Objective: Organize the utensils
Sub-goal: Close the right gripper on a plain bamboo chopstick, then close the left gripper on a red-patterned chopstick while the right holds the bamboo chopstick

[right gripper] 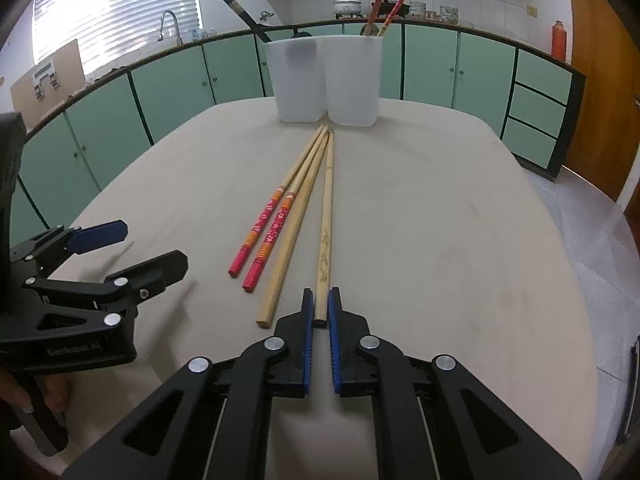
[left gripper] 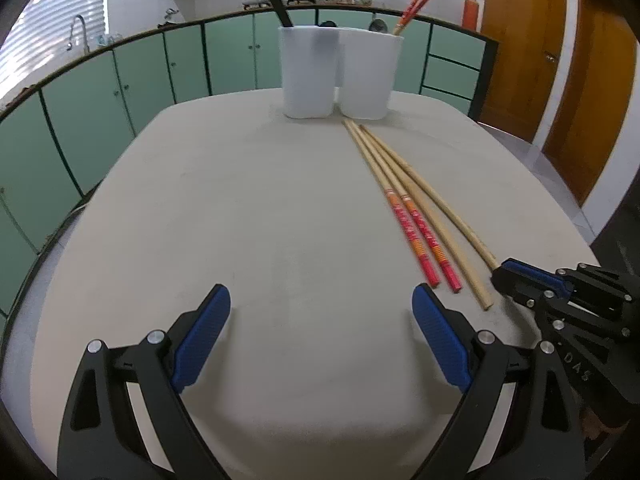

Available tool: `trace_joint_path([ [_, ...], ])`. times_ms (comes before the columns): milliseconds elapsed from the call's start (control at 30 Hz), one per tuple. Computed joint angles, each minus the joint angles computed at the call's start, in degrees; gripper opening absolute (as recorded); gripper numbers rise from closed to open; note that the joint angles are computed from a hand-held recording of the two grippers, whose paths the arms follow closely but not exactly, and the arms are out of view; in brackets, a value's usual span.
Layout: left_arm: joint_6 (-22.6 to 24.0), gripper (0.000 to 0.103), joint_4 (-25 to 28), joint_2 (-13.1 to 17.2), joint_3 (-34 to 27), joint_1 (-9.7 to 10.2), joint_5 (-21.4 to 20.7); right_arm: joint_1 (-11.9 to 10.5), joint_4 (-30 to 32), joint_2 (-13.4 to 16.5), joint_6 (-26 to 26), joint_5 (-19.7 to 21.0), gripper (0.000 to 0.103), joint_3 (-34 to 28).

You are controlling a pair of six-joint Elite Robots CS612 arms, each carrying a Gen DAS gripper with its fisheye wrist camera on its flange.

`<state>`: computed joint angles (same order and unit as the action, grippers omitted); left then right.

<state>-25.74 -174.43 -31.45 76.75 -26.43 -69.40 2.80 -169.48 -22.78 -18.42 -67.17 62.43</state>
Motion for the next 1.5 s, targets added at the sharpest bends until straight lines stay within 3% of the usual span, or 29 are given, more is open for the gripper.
trace_joint_path([
  [200, 0.14, 0.089, 2.07, 1.1, -2.63, -0.1, -1.65, -0.58, 0.19, 0.17, 1.51, -0.18, 0.007, -0.62],
  [333, 0.0, 0.083, 4.21, 1.76, -4.13, -0.25, -2.27, -0.74, -0.38, 0.26, 1.91, -0.13, 0.007, -0.74],
  [600, -1.65, 0.08, 6.57, 2.11, -5.31, -0.66, -0.4, -0.91, -0.53, 0.4, 2.33, 0.55, 0.007, -1.03],
  [900, -5.06, 0.066, 7.51, 2.23, -5.76, -1.04, 1.87, -1.04, -1.2, 0.24, 2.88, 0.88, 0.007, -0.62],
  [1100, -5.22, 0.05, 7.0, 2.19, -5.52, -1.5, 2.35, -1.03, -1.28, 0.27, 3.06, 0.95, 0.007, -0.66],
  [1300, -3.76, 0.008, 5.06, 2.3, -5.3, -1.6, 0.9, -1.06, -1.46, 0.22, 3.22, 1.01, 0.007, -0.62],
  [1500, -3.49, 0.005, 3.8, 1.89, -4.57, -1.39, -0.18, -1.16, -2.58, -0.13, 3.21, 0.91, 0.007, -0.22],
])
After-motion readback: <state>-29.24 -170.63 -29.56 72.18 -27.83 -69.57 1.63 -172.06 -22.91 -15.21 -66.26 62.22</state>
